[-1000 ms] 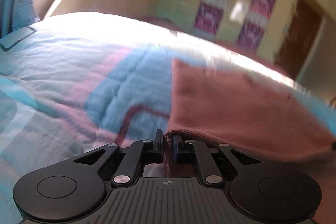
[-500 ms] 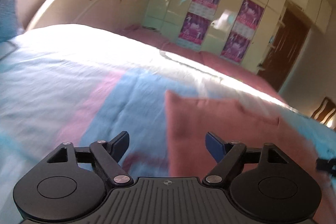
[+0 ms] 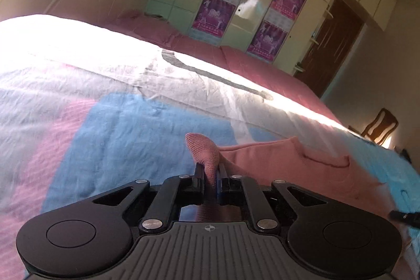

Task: Fold small clothes
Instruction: 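Pinch and straighten the folded side with the left tool, then open it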

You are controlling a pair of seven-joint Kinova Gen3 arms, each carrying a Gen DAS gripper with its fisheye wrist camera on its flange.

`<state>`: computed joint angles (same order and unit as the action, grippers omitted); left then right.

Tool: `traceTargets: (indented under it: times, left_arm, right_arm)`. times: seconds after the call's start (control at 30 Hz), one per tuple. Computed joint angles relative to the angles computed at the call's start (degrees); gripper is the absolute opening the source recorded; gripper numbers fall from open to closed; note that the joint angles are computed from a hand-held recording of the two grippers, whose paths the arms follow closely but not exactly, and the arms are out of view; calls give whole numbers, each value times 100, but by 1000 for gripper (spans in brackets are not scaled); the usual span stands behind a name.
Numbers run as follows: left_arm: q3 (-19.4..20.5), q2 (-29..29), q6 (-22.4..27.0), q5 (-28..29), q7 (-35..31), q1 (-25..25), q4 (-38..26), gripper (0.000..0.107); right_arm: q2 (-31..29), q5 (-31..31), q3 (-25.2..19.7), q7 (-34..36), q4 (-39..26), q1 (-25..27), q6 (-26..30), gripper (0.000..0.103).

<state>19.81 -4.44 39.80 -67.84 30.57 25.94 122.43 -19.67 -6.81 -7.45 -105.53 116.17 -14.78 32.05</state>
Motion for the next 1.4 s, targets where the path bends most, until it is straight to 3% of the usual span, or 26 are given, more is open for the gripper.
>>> traceTargets:
  times: [0.1, 0.2, 0.3, 0.37, 0.43, 0.5, 0.57, 0.63, 0.7, 0.73, 0.77, 0.8, 0.83, 0.93, 1.0, 1.1, 1.17, 1.23, 1.33, 1.4]
  left_arm:
    - [36, -26, -471, 10, 151, -310, 203, 7]
    - [-153, 11, -576, -410, 672, -151, 322, 11]
    - [-292, 86, 40, -152, 405, 319, 145, 14]
    - [135, 56, 506, 154, -61, 193, -55, 17]
    - [616, 31, 972, 368, -348, 69, -288, 17]
    - [793, 57, 1438, 420, -458, 349, -496, 20]
    - [791, 270, 1874, 291, -435, 880, -743, 48]
    - [809, 607, 2273, 237, -577, 1306, -1046, 63]
    - [790, 868, 2438, 312, -901, 1549, -1302, 63]
    - [741, 974, 2447, 411, -1076, 1618, -1425, 63]
    - [741, 1125, 2538, 509, -1207, 1656, -1566, 63]
    - [635, 1204, 2631, 557, -1246, 1780, -1618, 63]
    - [512, 1218, 2632, 583, -1191, 1892, -1585, 63]
    - [404, 1058, 2632, 607, -963, 2035, -1361, 63]
    - [259, 1011, 2901, 724, -1010, 2308, -1346, 63]
    - [195, 737, 2731, 833, -981, 2306, -1156, 63]
    - [116, 705, 2744, 823, -1276, 2259, -1274, 63]
    - [23, 639, 2500, 940, -1709, 1947, -1348, 63]
    - [-252, 600, 1935, 1288, -2296, 1387, -1359, 63]
    - [-351, 539, 1736, 1252, -2439, 1126, -1338, 63]
  right_arm:
    - [149, 576, -643, -511, -26, 382, 114, 7]
    - [145, 730, -694, -822, -23, 386, 110, 8]
    - [105, 1022, -862, -1129, -28, 445, 155, 13]
    - [30, 1347, -1150, -1505, -88, 615, 234, 24]
    - [-116, 1551, -1260, -1708, -86, 646, 206, 27]
    - [-169, 1576, -1235, -1684, -134, 511, 238, 27]
    - [-198, 1593, -1267, -1617, -151, 367, 214, 29]
    - [-113, 1552, -1282, -1438, -182, 136, 251, 29]
    - [55, 1512, -1300, -1231, -233, -101, 334, 28]
    - [130, 1596, -1416, -1228, -231, -133, 341, 33]
    - [189, 1717, -1546, -1277, -213, -138, 321, 44]
    - [243, 1845, -1654, -1337, -194, -144, 312, 45]
    - [278, 2065, -1830, -1490, -179, -79, 313, 44]
    - [296, 2620, -2075, -1886, -252, 41, 590, 18]
    - [211, 2771, -1998, -2147, -259, 131, 788, 19]
    - [95, 2511, -1417, -1840, -235, -24, 941, 22]
    - [-2, 2415, -1223, -1660, -267, -108, 930, 27]
    - [-107, 2319, -1105, -1635, -204, -127, 685, 24]
    - [287, 1995, -950, -1342, -471, -137, 777, 20]
    - [628, 2151, -1045, -1335, -683, -78, 870, 20]
